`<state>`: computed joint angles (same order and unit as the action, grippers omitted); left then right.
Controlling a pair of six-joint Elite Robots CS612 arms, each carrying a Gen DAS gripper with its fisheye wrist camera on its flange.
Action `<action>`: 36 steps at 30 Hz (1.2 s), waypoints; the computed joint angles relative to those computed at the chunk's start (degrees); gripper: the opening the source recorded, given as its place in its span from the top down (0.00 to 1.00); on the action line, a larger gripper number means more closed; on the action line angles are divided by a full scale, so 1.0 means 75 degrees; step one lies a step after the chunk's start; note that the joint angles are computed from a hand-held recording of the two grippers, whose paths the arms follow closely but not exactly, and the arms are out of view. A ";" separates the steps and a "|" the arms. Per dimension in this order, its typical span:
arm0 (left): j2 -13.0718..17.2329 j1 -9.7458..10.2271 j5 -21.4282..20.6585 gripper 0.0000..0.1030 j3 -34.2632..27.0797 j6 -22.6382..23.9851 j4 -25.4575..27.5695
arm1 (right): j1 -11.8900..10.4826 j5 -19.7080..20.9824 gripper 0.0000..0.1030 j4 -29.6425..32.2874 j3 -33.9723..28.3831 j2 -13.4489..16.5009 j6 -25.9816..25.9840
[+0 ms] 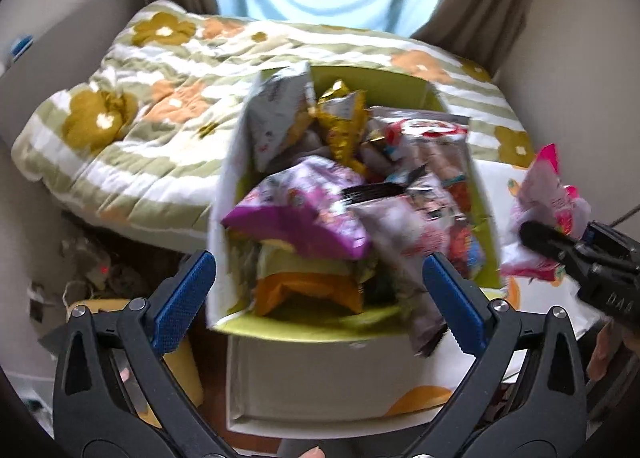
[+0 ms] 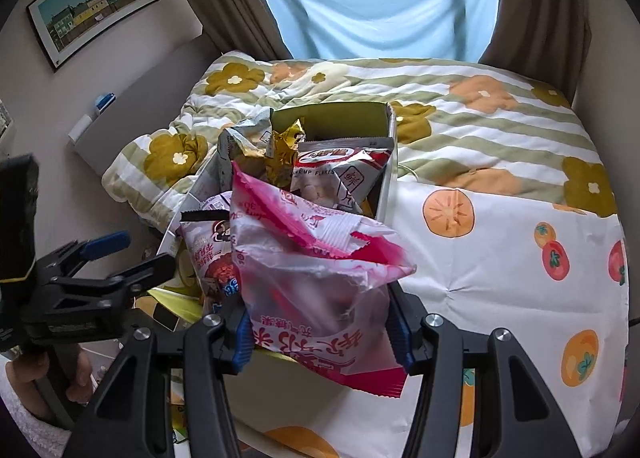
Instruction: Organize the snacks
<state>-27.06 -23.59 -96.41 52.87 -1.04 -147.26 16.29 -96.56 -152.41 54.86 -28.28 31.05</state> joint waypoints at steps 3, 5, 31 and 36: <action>-0.0026 0.0061 0.0039 0.00 0.0028 -0.0146 0.0000 | -0.0017 0.0039 0.51 0.0056 -0.0127 0.0041 -0.0042; -0.0027 0.0101 0.0036 0.00 -0.0003 -0.0225 -0.0009 | -0.0006 -0.0016 0.51 0.0131 -0.0297 0.0090 -0.0156; 0.0374 0.0224 0.0353 0.00 -0.0566 0.0048 0.0136 | 0.0005 -0.0189 0.00 0.0990 -0.2784 0.1329 0.0277; 0.0185 0.0177 0.0424 0.00 -0.0246 0.0251 -0.0146 | 0.0058 -0.0324 0.00 0.0800 -0.2202 0.0993 0.0413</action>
